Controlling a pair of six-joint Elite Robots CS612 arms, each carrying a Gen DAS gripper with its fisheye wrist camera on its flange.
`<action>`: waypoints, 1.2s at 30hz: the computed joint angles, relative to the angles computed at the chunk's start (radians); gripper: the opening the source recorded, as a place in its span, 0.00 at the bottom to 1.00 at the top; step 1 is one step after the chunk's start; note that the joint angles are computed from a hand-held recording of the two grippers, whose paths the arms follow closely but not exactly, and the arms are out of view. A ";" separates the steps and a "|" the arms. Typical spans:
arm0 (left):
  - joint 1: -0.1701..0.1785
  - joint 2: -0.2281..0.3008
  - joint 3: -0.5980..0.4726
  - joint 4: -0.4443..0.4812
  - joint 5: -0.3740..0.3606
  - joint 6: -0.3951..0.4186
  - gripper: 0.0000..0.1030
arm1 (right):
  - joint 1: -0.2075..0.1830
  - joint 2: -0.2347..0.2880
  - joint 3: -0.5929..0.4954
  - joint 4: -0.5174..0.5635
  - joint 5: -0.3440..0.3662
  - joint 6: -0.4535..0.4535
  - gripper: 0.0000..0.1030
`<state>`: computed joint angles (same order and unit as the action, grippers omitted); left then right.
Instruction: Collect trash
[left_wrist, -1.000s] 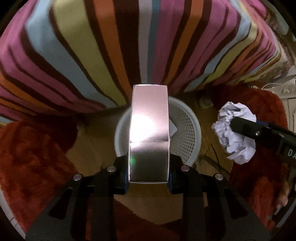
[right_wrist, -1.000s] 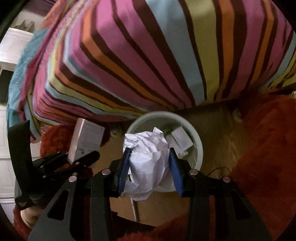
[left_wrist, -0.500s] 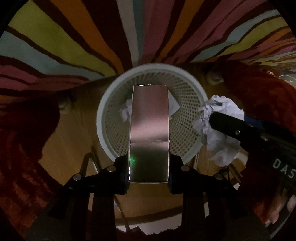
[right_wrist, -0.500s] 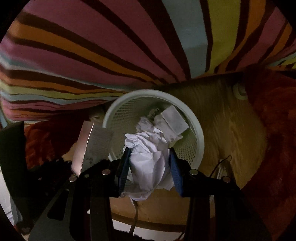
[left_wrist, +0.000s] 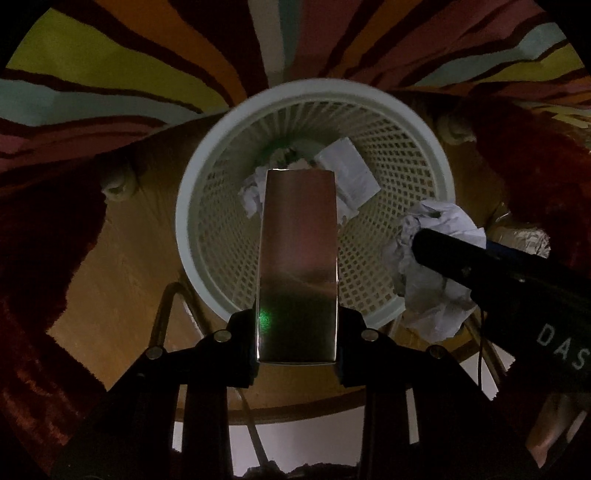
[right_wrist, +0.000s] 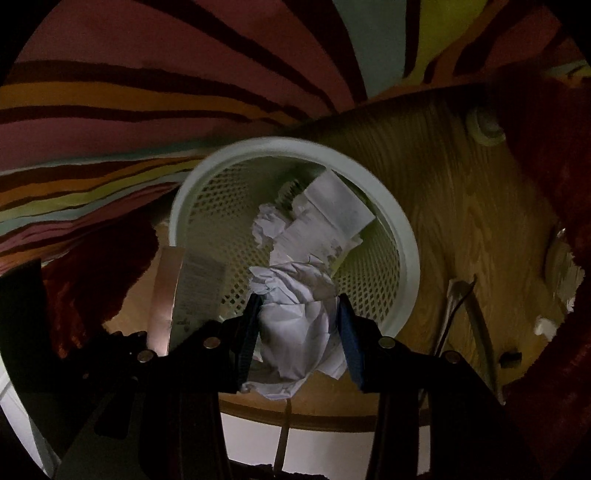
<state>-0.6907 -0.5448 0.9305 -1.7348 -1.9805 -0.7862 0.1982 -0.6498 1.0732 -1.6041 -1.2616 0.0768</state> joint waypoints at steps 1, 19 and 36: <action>0.001 0.003 -0.003 0.006 -0.007 -0.001 0.29 | 0.002 0.004 -0.005 0.011 -0.008 -0.002 0.38; 0.007 0.013 -0.002 0.016 -0.055 -0.023 0.83 | 0.006 0.017 -0.015 0.024 -0.045 0.046 0.85; -0.003 -0.123 0.152 -0.229 0.149 -0.146 0.83 | 0.006 -0.114 0.129 -0.327 -0.079 0.029 0.93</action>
<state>-0.6933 -0.6677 1.0821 -1.9640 -1.8316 -0.9326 0.2046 -0.7637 1.2023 -1.9307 -1.3405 0.1058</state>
